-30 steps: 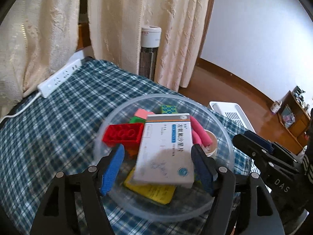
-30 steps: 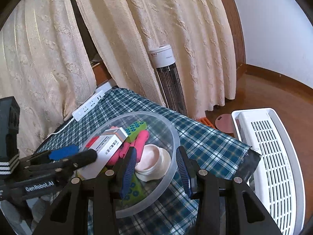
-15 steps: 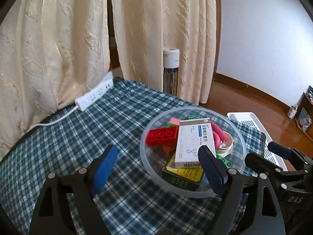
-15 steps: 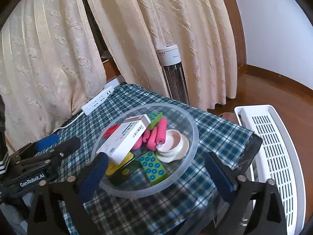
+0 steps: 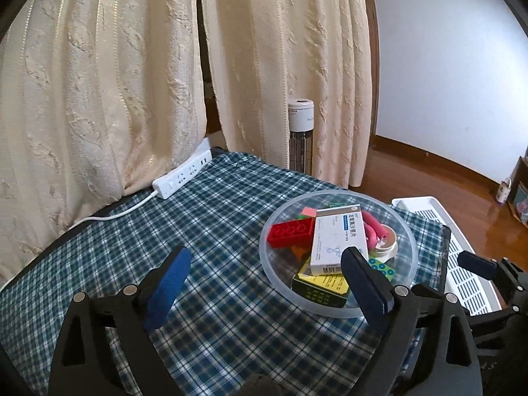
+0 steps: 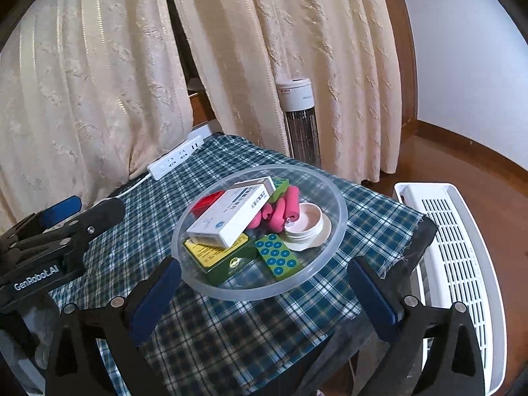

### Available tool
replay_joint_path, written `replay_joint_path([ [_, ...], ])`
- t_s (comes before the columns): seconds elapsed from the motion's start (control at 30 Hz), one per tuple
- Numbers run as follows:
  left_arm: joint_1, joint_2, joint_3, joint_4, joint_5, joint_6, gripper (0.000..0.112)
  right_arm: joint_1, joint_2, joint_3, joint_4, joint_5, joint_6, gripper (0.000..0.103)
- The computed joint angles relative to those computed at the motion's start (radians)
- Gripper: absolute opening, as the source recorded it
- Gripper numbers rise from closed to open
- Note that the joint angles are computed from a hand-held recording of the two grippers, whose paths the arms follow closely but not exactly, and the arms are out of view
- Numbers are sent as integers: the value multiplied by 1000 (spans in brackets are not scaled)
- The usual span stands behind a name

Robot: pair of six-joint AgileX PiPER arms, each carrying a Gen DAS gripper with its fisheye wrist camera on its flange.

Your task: Organize objects

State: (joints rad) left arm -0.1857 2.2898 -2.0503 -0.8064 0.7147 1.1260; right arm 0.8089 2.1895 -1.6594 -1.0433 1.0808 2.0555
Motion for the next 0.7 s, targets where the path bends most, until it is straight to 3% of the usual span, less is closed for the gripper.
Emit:
replay_joint_path([
  [0.33, -5, -28, 59, 12, -46, 11, 93, 7, 38, -52, 26, 24, -72, 102],
  [0.7, -17, 3, 14, 97, -23, -75, 93, -14, 63, -66, 48, 7, -106, 102],
])
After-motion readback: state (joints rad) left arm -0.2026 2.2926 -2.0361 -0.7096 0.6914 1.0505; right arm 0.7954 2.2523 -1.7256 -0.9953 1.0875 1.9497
